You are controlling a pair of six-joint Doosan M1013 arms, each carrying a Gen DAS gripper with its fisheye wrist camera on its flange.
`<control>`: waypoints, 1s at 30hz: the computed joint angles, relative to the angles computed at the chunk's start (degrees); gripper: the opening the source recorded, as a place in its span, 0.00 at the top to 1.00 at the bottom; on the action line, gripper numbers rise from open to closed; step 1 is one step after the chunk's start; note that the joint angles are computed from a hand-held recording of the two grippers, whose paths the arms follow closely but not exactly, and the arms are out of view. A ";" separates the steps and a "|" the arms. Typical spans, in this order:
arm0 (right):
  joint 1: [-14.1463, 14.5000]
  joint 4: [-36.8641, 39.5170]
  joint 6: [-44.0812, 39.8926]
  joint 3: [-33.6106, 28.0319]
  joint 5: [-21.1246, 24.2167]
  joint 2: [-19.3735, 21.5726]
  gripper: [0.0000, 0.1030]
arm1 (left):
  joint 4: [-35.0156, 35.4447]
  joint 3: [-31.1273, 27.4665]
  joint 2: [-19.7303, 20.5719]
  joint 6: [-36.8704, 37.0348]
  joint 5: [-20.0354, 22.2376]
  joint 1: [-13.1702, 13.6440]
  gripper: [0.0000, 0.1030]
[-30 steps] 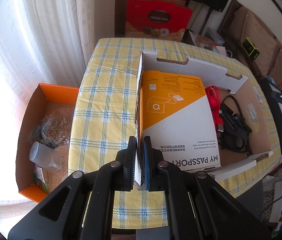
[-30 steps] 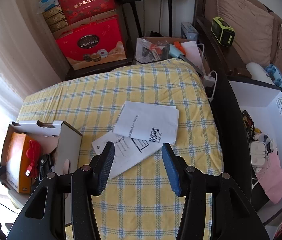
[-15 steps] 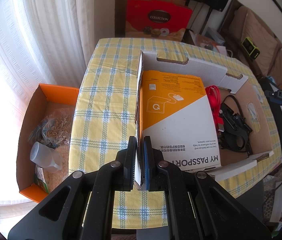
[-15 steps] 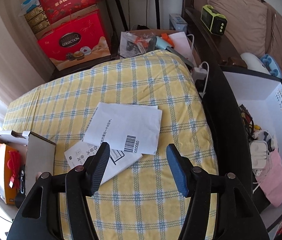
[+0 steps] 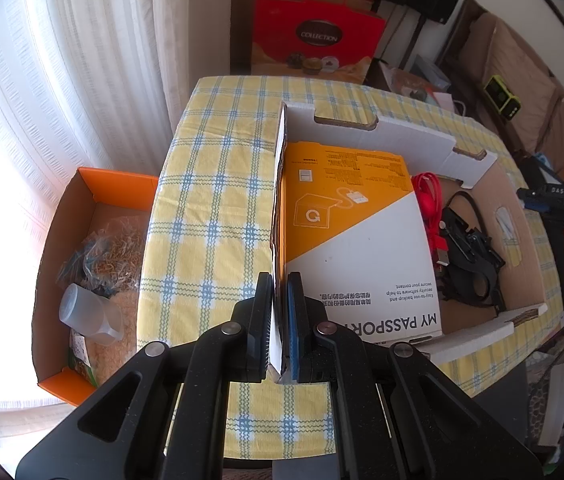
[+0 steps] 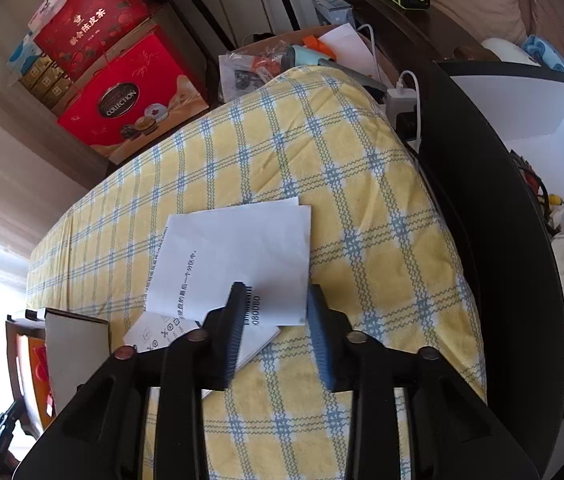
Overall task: Organize objects
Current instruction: 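Move the right tool to the white barcode paper on the tablecloth, then close the right tool on the edge of the white barcode paper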
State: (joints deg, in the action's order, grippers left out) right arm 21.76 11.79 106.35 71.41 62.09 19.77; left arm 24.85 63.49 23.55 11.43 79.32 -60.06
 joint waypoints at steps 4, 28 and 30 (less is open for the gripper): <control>0.14 1.60 -1.96 0.25 -0.52 -0.70 0.81 | 0.08 -0.31 0.23 0.08 0.34 0.02 0.95; 2.30 10.90 -11.09 0.53 -4.21 -0.72 0.97 | -0.04 -0.13 0.15 0.07 0.12 0.13 0.95; 2.05 12.02 -11.41 0.68 -3.40 -0.81 0.97 | -0.07 -0.20 0.18 0.10 0.16 0.13 0.95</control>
